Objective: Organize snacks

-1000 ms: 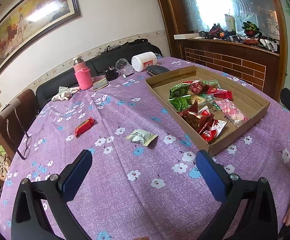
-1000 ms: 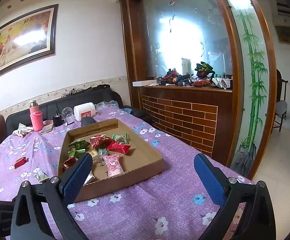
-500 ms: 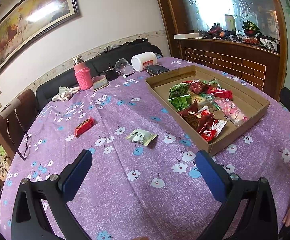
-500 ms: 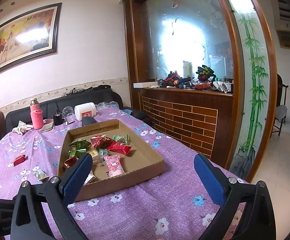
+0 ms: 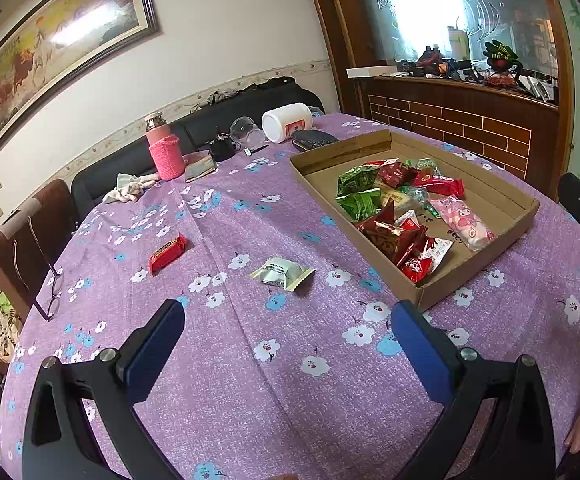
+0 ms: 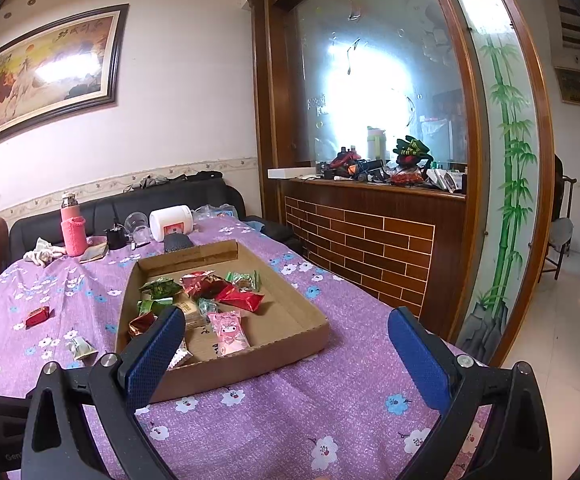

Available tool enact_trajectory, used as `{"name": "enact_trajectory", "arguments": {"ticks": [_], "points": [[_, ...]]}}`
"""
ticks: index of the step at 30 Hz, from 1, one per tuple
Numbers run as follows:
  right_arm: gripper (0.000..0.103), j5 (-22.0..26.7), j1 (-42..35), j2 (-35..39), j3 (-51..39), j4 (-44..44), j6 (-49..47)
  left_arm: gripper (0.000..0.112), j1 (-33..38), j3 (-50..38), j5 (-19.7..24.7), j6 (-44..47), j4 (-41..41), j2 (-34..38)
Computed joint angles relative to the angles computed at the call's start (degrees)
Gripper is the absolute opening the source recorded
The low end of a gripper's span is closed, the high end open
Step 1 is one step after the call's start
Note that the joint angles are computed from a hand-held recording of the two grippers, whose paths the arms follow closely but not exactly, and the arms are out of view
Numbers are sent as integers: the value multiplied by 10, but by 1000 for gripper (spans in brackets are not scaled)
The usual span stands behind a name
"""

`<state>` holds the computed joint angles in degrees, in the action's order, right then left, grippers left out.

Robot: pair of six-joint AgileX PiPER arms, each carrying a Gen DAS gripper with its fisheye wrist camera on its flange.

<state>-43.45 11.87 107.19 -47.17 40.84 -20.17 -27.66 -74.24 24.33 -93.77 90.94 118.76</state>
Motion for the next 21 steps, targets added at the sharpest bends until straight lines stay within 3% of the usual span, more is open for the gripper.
{"name": "enact_trajectory", "arguments": {"ticks": [21], "points": [[102, 10, -2, -2, -3, 4, -4, 103, 1, 0, -2, 3, -5, 0]]}}
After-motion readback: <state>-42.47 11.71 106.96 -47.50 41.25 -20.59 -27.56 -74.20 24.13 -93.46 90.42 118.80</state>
